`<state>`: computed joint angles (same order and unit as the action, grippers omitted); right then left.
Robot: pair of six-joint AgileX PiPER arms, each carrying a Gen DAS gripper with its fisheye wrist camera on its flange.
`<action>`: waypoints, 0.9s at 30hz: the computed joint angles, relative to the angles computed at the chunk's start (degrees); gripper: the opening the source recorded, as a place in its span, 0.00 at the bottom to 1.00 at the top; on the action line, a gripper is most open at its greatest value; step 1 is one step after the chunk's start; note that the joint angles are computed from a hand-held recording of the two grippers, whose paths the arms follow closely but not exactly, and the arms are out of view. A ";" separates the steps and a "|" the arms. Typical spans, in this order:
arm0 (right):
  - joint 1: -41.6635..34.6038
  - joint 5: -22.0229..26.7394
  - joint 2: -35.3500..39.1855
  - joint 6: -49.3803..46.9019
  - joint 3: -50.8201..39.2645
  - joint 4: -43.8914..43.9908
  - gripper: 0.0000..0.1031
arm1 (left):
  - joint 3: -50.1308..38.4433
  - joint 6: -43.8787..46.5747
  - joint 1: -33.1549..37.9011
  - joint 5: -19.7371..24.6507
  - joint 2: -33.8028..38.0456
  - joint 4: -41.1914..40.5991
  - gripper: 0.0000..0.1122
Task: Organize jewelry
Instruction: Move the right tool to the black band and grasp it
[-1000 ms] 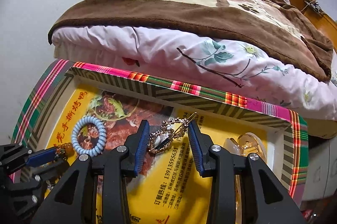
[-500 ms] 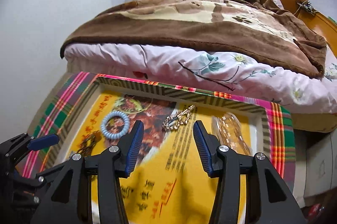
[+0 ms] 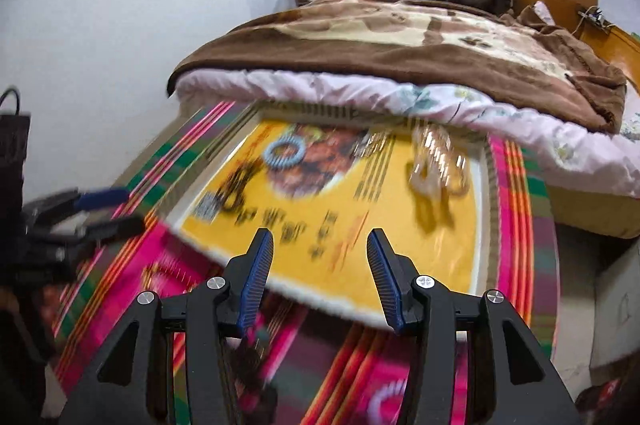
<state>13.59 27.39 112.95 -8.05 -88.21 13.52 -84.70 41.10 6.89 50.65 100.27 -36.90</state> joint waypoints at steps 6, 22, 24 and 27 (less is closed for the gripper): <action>1.43 -5.06 -5.49 -7.48 12.97 5.83 0.48 | 7.93 4.41 2.63 -0.47 -5.25 -2.59 0.66; 7.60 -8.59 -2.63 -5.98 19.01 -1.00 0.48 | 16.11 7.68 7.40 -0.19 -8.07 -4.35 0.67; 7.58 -9.75 -2.69 -4.87 19.67 -1.06 0.48 | 16.31 7.31 7.37 -0.38 -8.06 -3.93 0.67; 8.10 -11.87 -3.18 -1.41 21.09 -3.60 0.37 | 16.56 7.14 7.06 -0.56 -7.93 -3.66 0.67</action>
